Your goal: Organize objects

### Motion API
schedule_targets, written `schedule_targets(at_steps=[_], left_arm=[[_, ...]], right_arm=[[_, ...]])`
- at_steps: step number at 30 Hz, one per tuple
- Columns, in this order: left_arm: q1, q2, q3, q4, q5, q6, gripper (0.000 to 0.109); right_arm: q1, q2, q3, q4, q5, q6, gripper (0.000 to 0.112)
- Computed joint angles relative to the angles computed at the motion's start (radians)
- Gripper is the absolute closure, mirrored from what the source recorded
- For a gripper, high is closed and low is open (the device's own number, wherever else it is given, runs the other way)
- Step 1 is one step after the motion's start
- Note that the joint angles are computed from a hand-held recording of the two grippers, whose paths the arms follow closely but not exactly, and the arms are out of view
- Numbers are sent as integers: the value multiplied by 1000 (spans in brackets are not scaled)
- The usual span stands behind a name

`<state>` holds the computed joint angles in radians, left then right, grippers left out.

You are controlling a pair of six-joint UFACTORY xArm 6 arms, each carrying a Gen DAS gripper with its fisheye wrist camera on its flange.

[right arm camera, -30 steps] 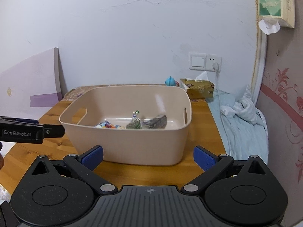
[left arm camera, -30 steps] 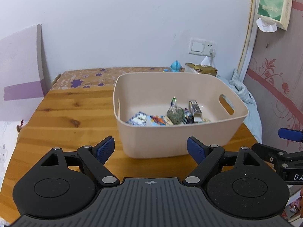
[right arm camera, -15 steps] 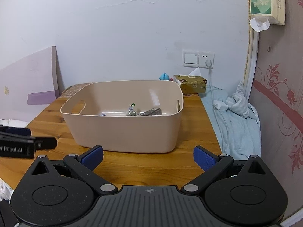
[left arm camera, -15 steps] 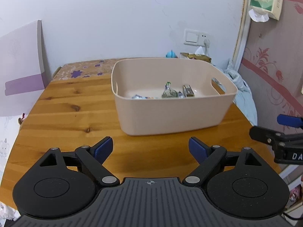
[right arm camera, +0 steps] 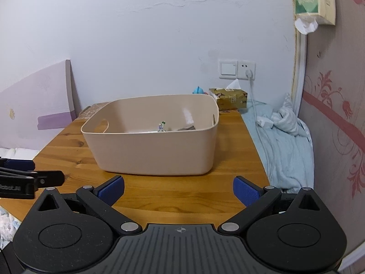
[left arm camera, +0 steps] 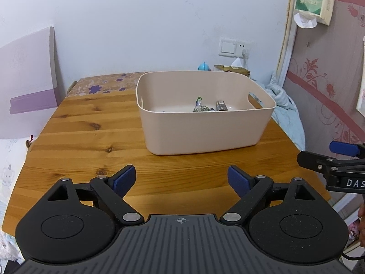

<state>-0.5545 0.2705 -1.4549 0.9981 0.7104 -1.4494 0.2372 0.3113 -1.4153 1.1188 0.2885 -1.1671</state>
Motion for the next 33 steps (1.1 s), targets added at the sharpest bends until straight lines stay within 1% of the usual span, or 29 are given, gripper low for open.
schedule_targets(at_steps=[7, 12, 15, 17, 19, 24, 33], left_arm=[[-34, -15, 7, 39, 74, -31, 19], [-47, -31, 20, 46, 98, -45, 19], [-59, -37, 22, 54, 123, -44, 19], [-65, -41, 23, 61, 137, -40, 19], [-66, -47, 29, 65, 136, -42, 18], [-61, -50, 34, 59, 130, -36, 18], [-27, -23, 11, 36, 111, -37, 16]], right_arm=[[-5, -23, 37, -12, -10, 4, 9], [0, -38, 58, -17, -24, -5, 9], [2, -49, 68, 0, -32, -28, 9], [5, -59, 74, 35, -39, -60, 9], [8, -67, 81, 55, -47, -83, 9], [12, -70, 83, 40, -52, -78, 9], [16, -30, 51, -72, -54, 23, 9]])
